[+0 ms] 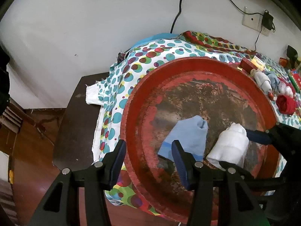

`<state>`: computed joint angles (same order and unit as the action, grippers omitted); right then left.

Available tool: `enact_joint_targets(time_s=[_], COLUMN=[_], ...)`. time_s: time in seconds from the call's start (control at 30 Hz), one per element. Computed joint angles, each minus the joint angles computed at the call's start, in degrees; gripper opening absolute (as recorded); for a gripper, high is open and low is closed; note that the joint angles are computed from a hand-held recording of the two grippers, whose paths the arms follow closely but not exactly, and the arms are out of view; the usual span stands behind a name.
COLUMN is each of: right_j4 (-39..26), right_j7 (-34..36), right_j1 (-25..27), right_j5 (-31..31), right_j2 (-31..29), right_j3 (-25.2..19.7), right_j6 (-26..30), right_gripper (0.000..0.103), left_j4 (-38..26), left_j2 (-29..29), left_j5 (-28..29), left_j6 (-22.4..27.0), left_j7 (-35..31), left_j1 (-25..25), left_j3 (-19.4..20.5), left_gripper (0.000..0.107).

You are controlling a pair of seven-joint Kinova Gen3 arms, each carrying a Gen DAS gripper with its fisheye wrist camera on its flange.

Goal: Organize objects
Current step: 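Carry the white rolled sock onto the red tray and open the right tool, then withdraw both tools from the tray back toward the remaining clothes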

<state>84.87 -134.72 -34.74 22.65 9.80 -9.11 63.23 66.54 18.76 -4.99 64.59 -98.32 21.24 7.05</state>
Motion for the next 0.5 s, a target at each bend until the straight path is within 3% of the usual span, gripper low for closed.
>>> enact_joint_targets(time_s=[0.1, 0.5], right_j4=[0.4, 4.8], right_j7=[-0.6, -5.6], right_j1=[-0.2, 1.3], right_j5=[0.5, 3.6], right_j2=[-1.1, -7.6], right_j3=[-0.1, -2.5], right_j6=[0.0, 0.2], right_gripper=[0.066, 0.069], left_j4=[0.0, -0.4], left_j2=[0.0, 0.0], left_j5=[-0.4, -2.0], left_j6=[0.0, 0.4], left_j7=[0.0, 0.4], left_j1=[0.4, 2.4], left_j3=[0.0, 0.2], left_gripper=[0.051, 0.051])
